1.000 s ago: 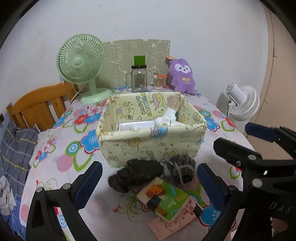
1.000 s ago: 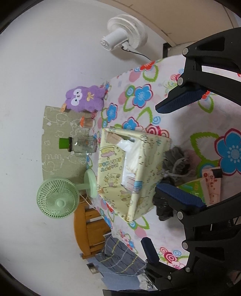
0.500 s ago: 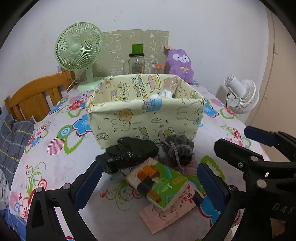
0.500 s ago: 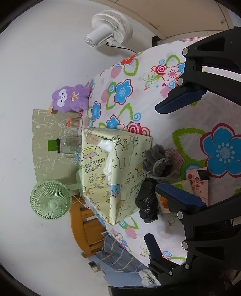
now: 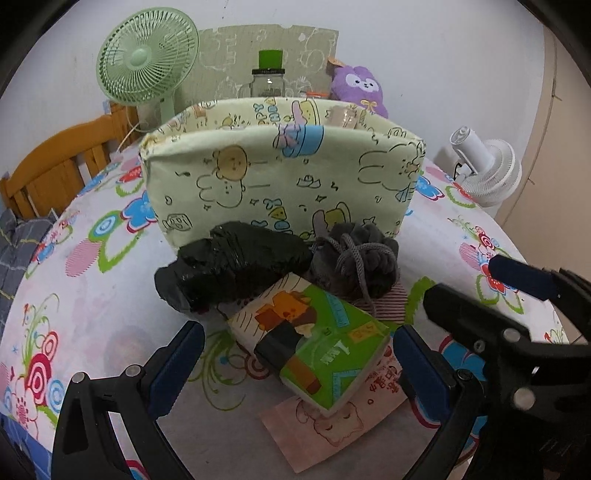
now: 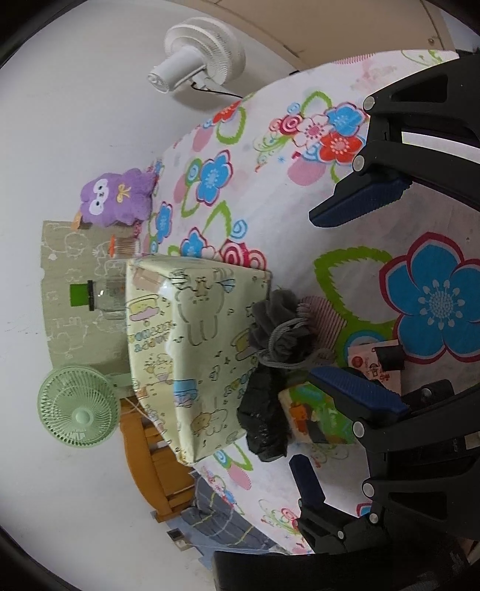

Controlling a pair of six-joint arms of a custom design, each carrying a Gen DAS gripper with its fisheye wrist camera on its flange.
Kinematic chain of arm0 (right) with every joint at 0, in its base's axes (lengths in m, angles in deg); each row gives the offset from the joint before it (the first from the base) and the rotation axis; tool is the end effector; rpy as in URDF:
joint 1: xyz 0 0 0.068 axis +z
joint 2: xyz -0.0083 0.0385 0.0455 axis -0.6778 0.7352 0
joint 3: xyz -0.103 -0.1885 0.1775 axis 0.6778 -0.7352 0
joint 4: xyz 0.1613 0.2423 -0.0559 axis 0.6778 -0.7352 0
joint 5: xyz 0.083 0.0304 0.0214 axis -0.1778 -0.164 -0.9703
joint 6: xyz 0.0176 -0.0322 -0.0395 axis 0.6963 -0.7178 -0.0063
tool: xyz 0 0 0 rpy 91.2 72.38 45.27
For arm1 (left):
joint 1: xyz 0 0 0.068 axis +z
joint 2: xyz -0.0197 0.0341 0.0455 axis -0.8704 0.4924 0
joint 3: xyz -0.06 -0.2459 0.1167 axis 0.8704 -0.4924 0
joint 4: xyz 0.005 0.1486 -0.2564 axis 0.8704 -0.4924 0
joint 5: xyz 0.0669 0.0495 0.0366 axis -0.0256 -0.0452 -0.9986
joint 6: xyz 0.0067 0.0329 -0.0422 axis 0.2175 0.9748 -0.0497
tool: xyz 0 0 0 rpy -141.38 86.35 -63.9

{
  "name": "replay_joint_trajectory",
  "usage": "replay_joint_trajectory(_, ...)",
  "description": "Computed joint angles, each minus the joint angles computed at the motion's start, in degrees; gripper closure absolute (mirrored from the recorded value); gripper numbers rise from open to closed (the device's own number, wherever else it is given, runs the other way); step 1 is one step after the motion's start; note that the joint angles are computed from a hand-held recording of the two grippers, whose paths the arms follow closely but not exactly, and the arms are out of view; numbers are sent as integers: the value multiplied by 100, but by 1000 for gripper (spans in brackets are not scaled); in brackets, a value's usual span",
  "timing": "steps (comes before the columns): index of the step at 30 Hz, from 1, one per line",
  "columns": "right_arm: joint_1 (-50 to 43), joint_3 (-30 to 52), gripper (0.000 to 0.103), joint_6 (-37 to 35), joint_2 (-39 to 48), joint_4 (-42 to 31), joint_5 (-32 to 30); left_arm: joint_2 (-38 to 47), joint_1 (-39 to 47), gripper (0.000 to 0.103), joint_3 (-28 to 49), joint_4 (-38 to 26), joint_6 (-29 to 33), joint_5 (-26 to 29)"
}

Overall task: Organize soft objects
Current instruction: 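Close the left tool on the green cartoon tissue pack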

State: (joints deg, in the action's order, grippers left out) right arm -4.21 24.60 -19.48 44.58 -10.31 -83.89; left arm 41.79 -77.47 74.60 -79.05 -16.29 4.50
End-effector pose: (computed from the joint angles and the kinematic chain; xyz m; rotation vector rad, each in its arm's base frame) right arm 0.2560 0.1998 0.1571 -0.4999 2.3129 0.3399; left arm 0.2289 -0.0618 0.1364 -0.1487 2.3988 -0.0310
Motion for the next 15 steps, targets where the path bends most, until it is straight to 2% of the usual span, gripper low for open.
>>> replay_joint_trajectory(4,-26,90,25,97,229,6,-107,266,67,2,53,106,1,118)
replay_joint_trajectory(8,-40,179,26,118,368,-6,-142,419,174,12,124,130,35,314)
replay_joint_trajectory(15,-15,415,26,108,643,8,-241,327,250,16,54,195,196,459)
